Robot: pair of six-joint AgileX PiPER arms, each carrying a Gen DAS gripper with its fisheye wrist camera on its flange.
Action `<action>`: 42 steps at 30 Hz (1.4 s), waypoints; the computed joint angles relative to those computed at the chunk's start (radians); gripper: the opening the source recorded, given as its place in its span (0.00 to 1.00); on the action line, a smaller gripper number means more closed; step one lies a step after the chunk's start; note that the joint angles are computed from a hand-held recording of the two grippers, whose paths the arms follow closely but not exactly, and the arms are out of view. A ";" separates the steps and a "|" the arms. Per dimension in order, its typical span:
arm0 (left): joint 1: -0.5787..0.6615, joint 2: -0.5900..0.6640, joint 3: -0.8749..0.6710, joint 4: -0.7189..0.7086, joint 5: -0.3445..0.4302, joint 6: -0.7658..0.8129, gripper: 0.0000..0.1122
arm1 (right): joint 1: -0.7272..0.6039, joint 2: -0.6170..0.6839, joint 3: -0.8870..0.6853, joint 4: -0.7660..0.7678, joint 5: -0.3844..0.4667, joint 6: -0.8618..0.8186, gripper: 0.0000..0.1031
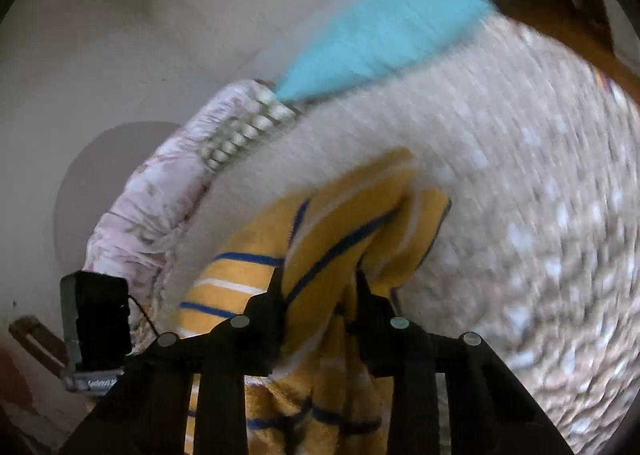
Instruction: Fold small clothes
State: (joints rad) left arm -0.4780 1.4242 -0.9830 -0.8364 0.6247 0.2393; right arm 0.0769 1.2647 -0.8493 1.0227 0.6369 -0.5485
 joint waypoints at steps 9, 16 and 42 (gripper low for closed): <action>-0.016 0.204 -0.290 0.597 0.133 -0.541 0.56 | 0.088 0.235 -0.256 -0.471 -0.122 0.451 0.44; 0.026 0.029 -0.014 0.425 -0.009 -0.431 0.62 | 0.118 0.101 -0.128 -0.719 -0.172 0.679 0.45; -0.347 -0.325 0.428 1.504 0.126 -1.444 0.83 | 0.255 0.093 -0.100 0.013 -0.091 0.150 0.13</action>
State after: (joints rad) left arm -0.8251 1.0989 -0.5554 0.6677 0.7512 -1.2051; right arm 0.3318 1.3580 -0.9496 1.0352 0.5462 -0.3980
